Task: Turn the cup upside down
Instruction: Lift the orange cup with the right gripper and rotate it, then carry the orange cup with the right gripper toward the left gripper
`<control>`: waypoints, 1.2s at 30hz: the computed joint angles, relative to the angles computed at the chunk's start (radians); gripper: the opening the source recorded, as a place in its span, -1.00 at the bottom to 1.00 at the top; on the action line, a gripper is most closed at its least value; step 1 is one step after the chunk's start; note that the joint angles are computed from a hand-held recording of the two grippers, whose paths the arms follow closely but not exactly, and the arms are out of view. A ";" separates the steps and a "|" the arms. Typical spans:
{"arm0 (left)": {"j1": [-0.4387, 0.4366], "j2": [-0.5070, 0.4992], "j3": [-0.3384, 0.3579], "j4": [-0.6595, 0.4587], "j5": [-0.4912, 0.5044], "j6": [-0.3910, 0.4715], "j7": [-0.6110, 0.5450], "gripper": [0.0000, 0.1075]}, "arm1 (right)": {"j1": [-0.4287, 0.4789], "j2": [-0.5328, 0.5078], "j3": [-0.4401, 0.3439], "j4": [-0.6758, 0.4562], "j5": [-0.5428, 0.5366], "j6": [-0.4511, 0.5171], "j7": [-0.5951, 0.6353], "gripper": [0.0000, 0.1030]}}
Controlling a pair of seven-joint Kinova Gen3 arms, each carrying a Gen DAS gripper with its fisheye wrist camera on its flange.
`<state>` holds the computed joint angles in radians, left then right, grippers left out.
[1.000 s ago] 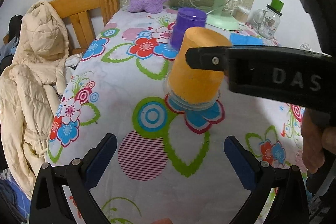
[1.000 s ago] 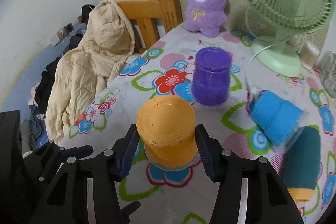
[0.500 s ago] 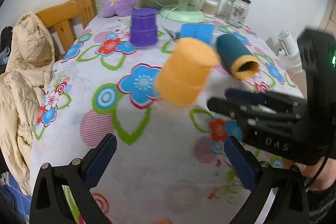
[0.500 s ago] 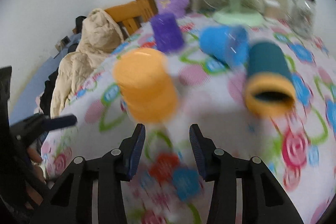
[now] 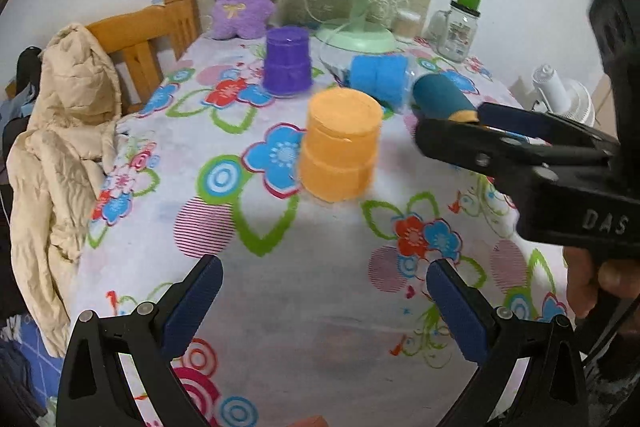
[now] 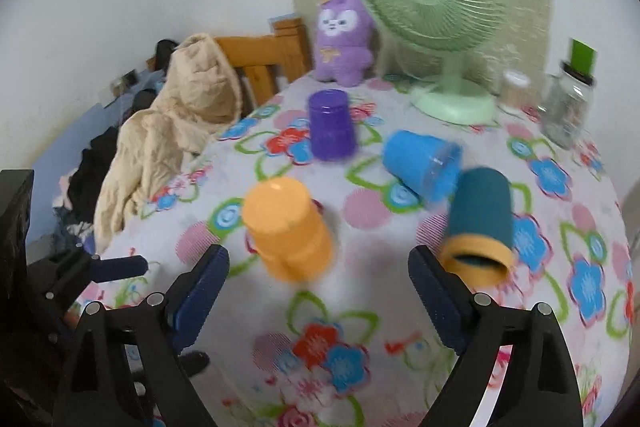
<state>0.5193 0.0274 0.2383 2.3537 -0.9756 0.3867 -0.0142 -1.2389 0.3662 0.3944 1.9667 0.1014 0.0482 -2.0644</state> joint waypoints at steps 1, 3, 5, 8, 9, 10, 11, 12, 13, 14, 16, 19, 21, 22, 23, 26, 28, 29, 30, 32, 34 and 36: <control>-0.004 -0.005 -0.004 0.005 0.000 -0.004 -0.001 0.91 | 0.039 0.011 -0.043 -0.029 0.013 0.026 0.001 0.80; -0.015 -0.006 -0.009 0.011 -0.001 -0.013 -0.002 0.91 | 0.121 0.034 -0.136 -0.079 -0.011 0.063 0.049 0.80; -0.028 -0.003 -0.016 0.019 0.000 -0.029 -0.008 0.91 | 0.201 0.056 -0.229 -0.119 -0.032 0.080 0.090 0.80; -0.038 0.004 -0.025 0.024 0.000 -0.042 -0.013 0.91 | 0.258 0.094 -0.304 -0.183 0.033 0.127 0.048 0.80; -0.043 0.005 -0.031 0.027 0.002 -0.052 -0.018 0.91 | 0.265 0.104 -0.313 -0.199 0.039 0.139 0.043 0.79; -0.045 0.006 -0.034 0.028 0.004 -0.056 -0.021 0.91 | 0.289 0.112 -0.342 -0.213 0.040 0.147 0.049 0.77; -0.047 0.006 -0.037 0.029 0.004 -0.058 -0.023 0.91 | 0.319 0.119 -0.375 -0.224 0.040 0.152 0.060 0.67; -0.048 0.005 -0.040 0.030 0.000 -0.060 -0.021 0.91 | 0.340 0.127 -0.401 -0.239 0.038 0.164 0.070 0.52; -0.050 0.005 -0.043 0.032 -0.002 -0.064 -0.020 0.91 | 0.362 0.135 -0.426 -0.256 0.036 0.178 0.081 0.44; -0.053 0.005 -0.045 0.033 -0.003 -0.066 -0.021 0.91 | 0.371 0.142 -0.437 -0.268 0.036 0.191 0.088 0.33; -0.057 0.007 -0.048 0.033 0.000 -0.071 -0.025 0.91 | 0.367 0.153 -0.436 -0.292 0.047 0.222 0.090 0.16; -0.057 0.006 -0.049 0.032 0.003 -0.072 -0.029 0.91 | 0.361 0.146 -0.431 -0.286 0.056 0.215 0.078 0.16; -0.057 0.005 -0.050 0.032 0.002 -0.072 -0.029 0.91 | 0.336 0.129 -0.402 -0.249 0.065 0.159 0.063 0.15; -0.057 0.004 -0.049 0.031 0.001 -0.072 -0.027 0.91 | 0.313 0.117 -0.375 -0.222 0.075 0.119 0.046 0.15; -0.056 0.001 -0.047 0.031 0.003 -0.069 -0.026 0.91 | 0.294 0.104 -0.353 -0.193 0.082 0.078 0.033 0.15; -0.052 -0.009 -0.033 0.031 0.005 -0.056 -0.016 0.91 | 0.284 0.070 -0.335 -0.095 0.061 -0.044 0.033 0.15; -0.050 -0.015 -0.022 0.031 0.005 -0.050 -0.008 0.91 | 0.310 0.065 -0.356 -0.029 0.029 -0.125 0.048 0.15; -0.049 -0.017 -0.015 0.031 0.008 -0.046 -0.007 0.91 | 0.315 0.067 -0.357 0.007 0.012 -0.166 0.054 0.15; -0.047 -0.018 -0.008 0.030 0.012 -0.041 -0.006 0.91 | 0.331 0.061 -0.370 0.047 -0.001 -0.207 0.060 0.14; -0.039 -0.020 0.006 0.026 0.019 -0.029 -0.003 0.91 | 0.308 0.037 -0.343 0.139 -0.065 -0.285 0.099 0.09; -0.030 -0.023 0.018 0.025 0.023 -0.019 0.000 0.91 | 0.277 0.008 -0.317 0.212 -0.117 -0.328 0.126 0.09; -0.020 -0.024 0.030 0.020 0.022 -0.008 0.007 0.91 | 0.217 -0.012 -0.268 0.255 -0.198 -0.318 0.186 0.09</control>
<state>0.4994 0.0034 0.2681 2.3741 -0.9540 0.3788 -0.0076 -1.0221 0.3540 0.1269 2.2212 -0.0970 -0.2701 -1.8782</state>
